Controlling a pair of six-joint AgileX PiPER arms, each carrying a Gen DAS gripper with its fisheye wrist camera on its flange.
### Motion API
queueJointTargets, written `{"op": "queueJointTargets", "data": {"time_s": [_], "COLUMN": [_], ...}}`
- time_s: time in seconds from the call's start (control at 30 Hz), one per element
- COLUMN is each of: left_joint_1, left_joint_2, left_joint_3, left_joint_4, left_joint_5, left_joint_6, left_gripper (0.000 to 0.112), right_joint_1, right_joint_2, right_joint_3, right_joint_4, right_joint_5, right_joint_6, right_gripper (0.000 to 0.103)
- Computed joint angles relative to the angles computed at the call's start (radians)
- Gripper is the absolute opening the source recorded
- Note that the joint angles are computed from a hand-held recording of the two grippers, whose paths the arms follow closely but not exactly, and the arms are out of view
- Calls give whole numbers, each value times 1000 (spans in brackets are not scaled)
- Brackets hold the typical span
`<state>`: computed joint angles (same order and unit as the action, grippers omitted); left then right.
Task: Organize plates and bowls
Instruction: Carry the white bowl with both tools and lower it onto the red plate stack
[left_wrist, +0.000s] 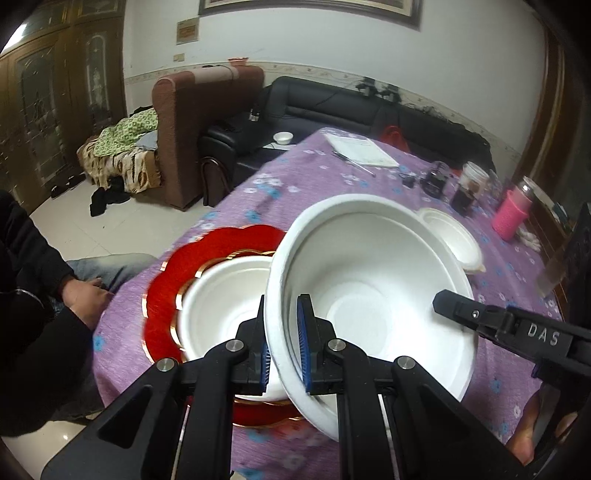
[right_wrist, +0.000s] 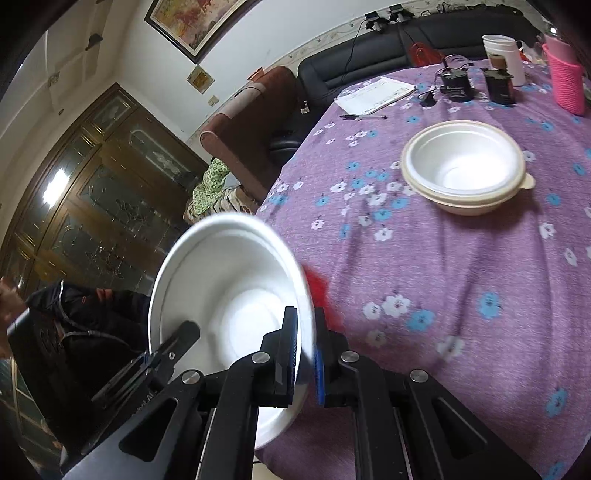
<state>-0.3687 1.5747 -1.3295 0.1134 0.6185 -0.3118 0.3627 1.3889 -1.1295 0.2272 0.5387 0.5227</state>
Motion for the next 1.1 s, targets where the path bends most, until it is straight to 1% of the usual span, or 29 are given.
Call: {"op": "queueJointTargets", "data": {"time_s": [0.1, 0.2, 0.33, 0.4, 0.63, 0.8, 0.9, 1.1], "left_joint_1": [42, 93, 148, 160, 211, 224, 222, 235], "left_joint_2": [21, 55, 87, 96, 143, 186, 196, 212], "left_joint_3": [-16, -52, -74, -78, -112, -151, -162, -186], "left_joint_4": [8, -20, -72, -75, -185, -217, -214, -244], "left_joint_5": [1, 19, 32, 34, 65, 98, 106, 126], "left_joint_6": [1, 36, 92, 99, 203, 237, 238, 266], "left_gripper": [11, 11, 11, 11, 11, 11, 11, 11], "right_joint_1": [18, 65, 78, 94, 112, 106, 96, 100], "right_joint_2": [74, 171, 269, 296, 353, 376, 387, 385], "right_joint_3": [-72, -182, -285, -320, -385, -406, -408, -411], "right_joint_4": [18, -67, -22, -46, -75, -86, -65, -73], "right_joint_5": [2, 27, 44, 51, 95, 121, 125, 126], "right_joint_6": [-8, 62, 33, 53, 79, 85, 71, 79], "right_gripper": [7, 7, 7, 7, 7, 7, 7, 7]}}
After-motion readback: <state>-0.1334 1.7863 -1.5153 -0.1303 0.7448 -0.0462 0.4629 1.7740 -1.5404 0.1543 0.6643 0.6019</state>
